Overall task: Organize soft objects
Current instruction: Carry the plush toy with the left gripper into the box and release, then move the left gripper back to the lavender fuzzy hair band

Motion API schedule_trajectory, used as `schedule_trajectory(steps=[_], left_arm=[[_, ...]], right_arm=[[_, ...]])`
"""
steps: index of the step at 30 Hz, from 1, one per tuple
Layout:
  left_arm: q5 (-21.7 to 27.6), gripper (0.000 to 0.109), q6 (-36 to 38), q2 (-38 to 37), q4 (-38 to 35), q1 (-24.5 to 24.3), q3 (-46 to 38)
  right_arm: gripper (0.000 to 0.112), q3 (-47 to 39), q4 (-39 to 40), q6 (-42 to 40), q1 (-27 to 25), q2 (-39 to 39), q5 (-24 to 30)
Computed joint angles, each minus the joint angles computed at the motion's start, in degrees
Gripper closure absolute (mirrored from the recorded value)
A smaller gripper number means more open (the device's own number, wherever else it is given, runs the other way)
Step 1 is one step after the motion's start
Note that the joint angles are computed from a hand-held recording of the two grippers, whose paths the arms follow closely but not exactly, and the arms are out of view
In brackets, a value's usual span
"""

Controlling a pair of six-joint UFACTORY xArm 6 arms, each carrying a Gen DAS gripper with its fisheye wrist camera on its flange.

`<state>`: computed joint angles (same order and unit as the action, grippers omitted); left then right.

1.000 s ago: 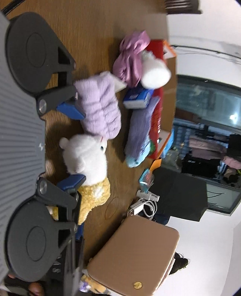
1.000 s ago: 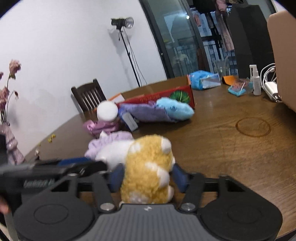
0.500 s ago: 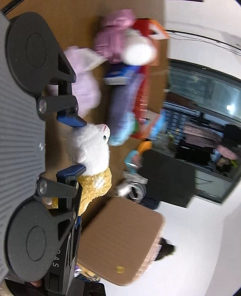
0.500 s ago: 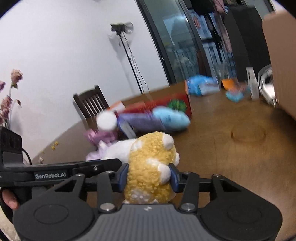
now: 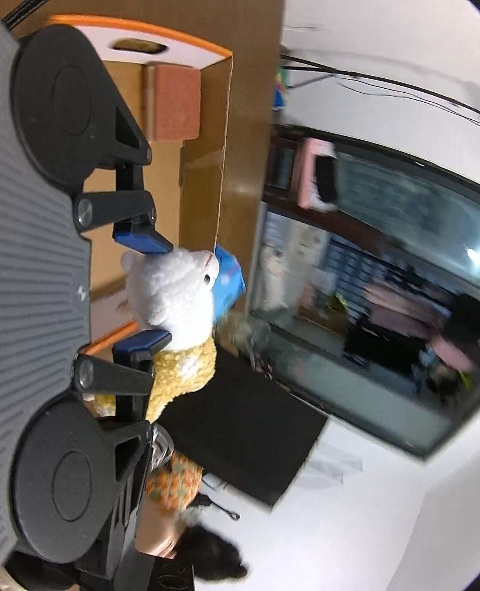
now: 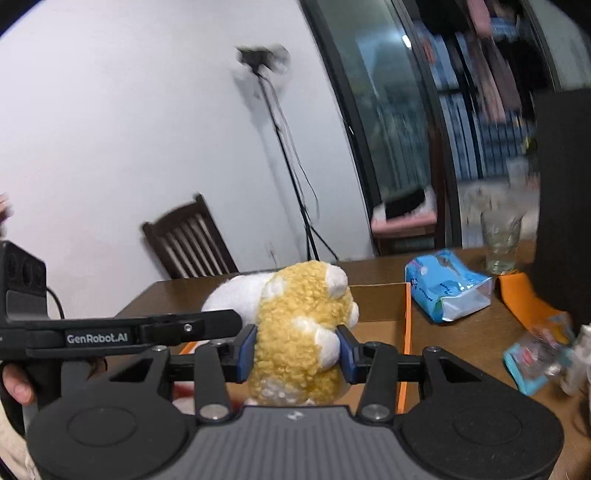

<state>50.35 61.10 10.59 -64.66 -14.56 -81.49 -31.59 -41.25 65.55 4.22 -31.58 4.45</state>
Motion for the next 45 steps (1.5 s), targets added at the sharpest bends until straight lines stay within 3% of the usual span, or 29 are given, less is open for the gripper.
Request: schedule_trajectory(steps=[6, 9, 14, 18, 21, 31, 36, 42, 45], left_arm=[[1.3, 0.064, -17.3, 24.6, 12.0, -2.8, -27.3], [0.2, 0.063, -20.3, 30.7, 17.3, -3.9, -34.0], [-1.0, 0.065, -21.0, 32.1, 20.8, -4.5, -34.5], [-4.1, 0.056, -20.9, 30.9, 21.9, -4.8, -32.8], [-5.5, 0.055, -19.7, 26.8, 21.2, -4.0, -29.0], [-13.5, 0.032, -6.1, 3.4, 14.8, 0.7, -7.5], [-13.3, 0.027, 1.3, -7.3, 11.5, 4.2, 3.3], [-12.7, 0.024, 11.1, -19.1, 4.3, 8.6, 15.6], [-14.1, 0.021, 21.8, -26.0, -4.0, 11.0, 23.9]], right_arm=[[0.068, -13.8, 14.5, -15.3, -4.0, 22.3, -0.4], [0.068, -18.2, 17.1, -17.0, -4.7, 29.5, 0.0], [0.066, -23.8, -5.0, 0.0, -4.7, 34.0, 7.6], [0.060, -23.3, -9.0, 2.4, -5.0, 33.8, 7.0], [0.055, -23.3, -14.7, 5.9, -3.5, 31.0, 11.8], [0.045, -17.5, -8.7, -3.7, 1.8, 9.7, 21.6], [0.037, -13.7, -6.2, -5.1, 5.9, 1.0, 24.9], [0.037, -10.8, -12.2, 1.3, 14.6, -5.4, 32.0], [0.034, -7.0, -18.1, 8.3, 19.4, -9.8, 33.6]])
